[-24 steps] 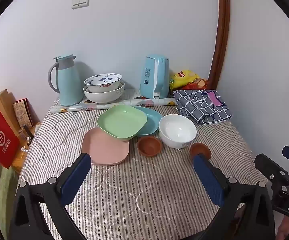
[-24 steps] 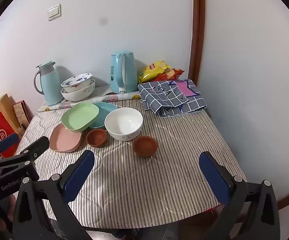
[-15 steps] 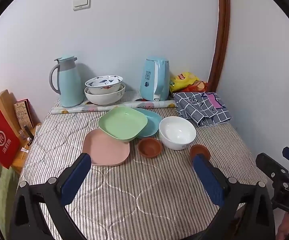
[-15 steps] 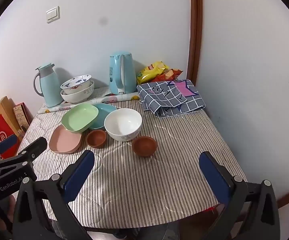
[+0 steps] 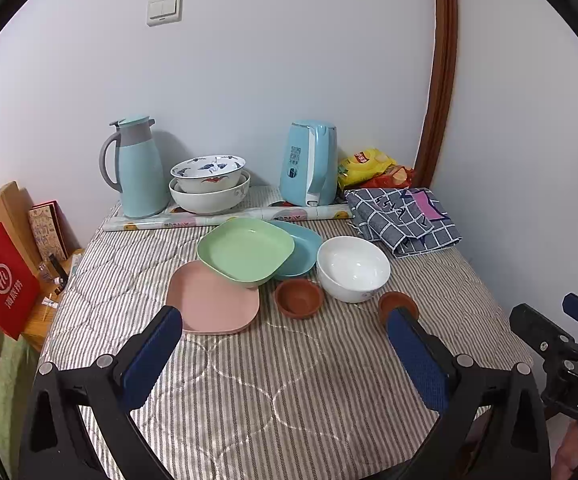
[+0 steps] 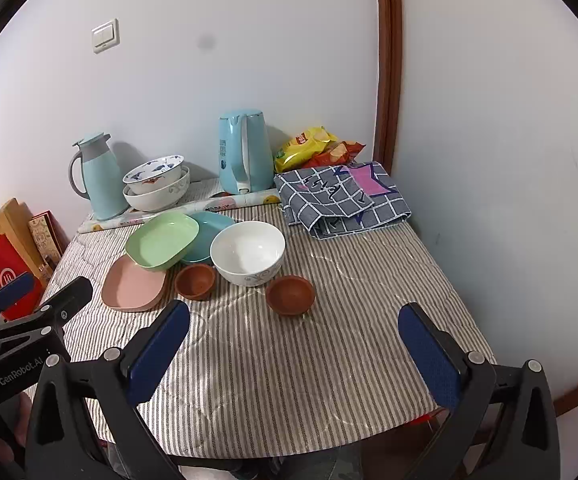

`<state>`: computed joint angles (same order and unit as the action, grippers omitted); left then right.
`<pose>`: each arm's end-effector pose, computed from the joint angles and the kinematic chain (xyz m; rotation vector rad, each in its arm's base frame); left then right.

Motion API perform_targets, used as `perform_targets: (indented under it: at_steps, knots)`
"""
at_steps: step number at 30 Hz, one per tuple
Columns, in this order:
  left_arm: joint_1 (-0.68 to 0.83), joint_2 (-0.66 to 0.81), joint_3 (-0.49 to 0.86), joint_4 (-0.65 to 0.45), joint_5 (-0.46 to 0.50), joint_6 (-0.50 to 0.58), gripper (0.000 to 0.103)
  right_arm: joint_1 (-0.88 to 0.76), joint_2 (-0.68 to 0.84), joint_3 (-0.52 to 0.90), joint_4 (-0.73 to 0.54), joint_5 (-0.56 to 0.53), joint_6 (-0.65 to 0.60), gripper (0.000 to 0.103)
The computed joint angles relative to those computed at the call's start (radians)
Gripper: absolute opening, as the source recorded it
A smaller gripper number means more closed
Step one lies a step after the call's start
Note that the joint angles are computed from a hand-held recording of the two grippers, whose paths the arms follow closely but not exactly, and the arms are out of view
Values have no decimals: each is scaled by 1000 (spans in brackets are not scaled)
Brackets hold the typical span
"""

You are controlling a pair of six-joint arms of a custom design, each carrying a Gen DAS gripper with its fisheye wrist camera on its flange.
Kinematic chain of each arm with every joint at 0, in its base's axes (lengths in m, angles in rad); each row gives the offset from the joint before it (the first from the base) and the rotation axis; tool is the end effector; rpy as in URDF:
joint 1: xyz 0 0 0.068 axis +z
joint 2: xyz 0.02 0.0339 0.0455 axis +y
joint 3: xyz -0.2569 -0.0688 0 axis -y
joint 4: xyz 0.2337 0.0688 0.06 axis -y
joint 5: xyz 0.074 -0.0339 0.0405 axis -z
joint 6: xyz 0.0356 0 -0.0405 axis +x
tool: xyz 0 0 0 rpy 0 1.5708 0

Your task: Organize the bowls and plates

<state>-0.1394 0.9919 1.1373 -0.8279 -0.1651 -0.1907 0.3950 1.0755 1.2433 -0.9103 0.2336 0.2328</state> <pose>0.1857 -0.0201 0.3529 -0.1457 2.2376 0.0077 0.1862 0.0687 0.3643 -0.0677 2.2883 0.0552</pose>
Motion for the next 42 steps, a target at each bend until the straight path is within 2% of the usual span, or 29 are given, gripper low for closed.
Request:
perform_targets:
  at_steps: [42]
  knots:
    - [-8,-8,-13,15,-16,2,103,-4,-1,12,0,-7,-6,103]
